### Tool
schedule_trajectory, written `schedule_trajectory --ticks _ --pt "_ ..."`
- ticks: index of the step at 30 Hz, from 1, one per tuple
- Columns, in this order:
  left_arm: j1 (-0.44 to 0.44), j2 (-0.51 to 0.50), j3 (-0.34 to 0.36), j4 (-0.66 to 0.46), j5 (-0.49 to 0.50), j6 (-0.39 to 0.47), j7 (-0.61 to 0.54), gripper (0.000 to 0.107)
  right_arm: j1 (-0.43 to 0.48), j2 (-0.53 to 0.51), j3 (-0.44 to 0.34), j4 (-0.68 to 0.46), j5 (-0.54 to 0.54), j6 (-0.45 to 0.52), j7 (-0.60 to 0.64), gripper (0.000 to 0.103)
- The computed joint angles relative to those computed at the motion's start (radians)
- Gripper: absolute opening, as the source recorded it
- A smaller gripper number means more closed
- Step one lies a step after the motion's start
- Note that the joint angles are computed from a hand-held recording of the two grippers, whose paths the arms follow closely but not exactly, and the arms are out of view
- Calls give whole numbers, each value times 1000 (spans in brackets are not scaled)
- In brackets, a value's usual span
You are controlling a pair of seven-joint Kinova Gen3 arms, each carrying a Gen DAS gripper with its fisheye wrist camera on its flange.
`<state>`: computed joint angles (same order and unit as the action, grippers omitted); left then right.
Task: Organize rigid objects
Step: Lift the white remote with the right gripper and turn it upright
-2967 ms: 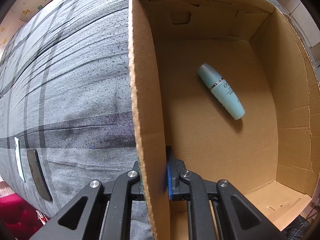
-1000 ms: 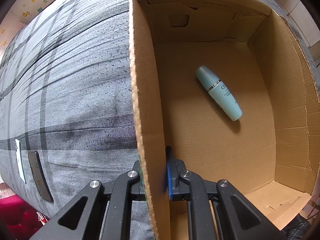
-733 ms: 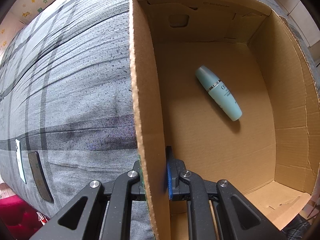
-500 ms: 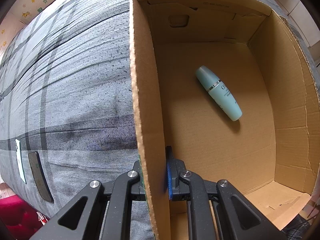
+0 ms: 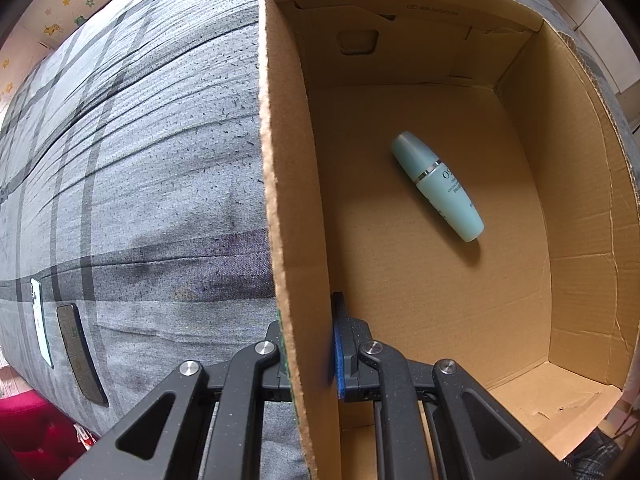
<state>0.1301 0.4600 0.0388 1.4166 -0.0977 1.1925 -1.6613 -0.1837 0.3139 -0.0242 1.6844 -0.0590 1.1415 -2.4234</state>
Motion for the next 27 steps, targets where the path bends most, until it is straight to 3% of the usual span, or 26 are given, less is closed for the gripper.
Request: schedule_trajectory --ticks 6,8,24,27 --pt "5 0 0 6 -3 -4 2 12 4 37 -3 5 -7 -8 20 45" --pt "7 0 0 6 -4 -4 3 12 3 48 -3 6 -8 -9 25 37" --pt "14 7 0 2 -12 1 13 12 35 136 7 -48 -27 -3 114 37" --pt "17 8 -1 5 -14 0 18 12 30 148 4 -62 -19 3 128 21"
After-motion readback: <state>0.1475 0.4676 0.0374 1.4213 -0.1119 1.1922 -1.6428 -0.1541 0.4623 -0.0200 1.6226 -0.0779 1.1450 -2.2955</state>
